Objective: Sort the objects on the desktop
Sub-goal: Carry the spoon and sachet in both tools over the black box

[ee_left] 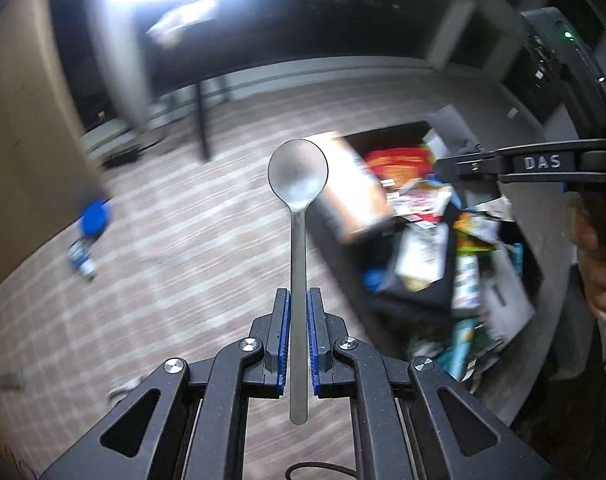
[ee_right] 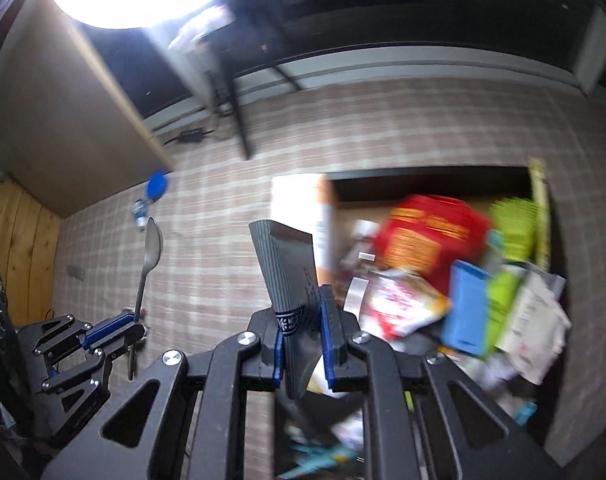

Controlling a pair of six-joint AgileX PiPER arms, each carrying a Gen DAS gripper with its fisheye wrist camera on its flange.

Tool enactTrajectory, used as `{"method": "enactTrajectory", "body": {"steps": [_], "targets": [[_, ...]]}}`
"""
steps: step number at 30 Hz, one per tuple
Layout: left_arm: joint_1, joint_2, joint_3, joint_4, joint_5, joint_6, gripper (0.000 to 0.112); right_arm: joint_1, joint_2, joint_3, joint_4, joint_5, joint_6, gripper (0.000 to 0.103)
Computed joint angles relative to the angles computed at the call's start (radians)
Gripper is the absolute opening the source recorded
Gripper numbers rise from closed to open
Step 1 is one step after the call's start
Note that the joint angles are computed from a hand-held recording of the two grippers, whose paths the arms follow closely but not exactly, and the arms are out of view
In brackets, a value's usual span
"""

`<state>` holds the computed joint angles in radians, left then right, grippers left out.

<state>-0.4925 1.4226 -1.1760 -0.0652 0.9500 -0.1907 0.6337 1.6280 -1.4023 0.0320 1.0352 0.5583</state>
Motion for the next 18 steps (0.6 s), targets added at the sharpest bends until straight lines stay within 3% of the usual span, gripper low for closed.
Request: {"method": "enactTrajectory", "body": {"steps": [7,18], "targets": [[-0.132,0.203,-0.226,-0.011,0.028,-0.014,0.008,-0.162,-0.157,0.168,0.016,-0.001,-0.050,0.014],[-0.220,0.380,-0.478,0.026,0.100,-0.023,0.008,-0.310,-0.233,0.245,0.040,0.009,-0.134,0.014]]}}
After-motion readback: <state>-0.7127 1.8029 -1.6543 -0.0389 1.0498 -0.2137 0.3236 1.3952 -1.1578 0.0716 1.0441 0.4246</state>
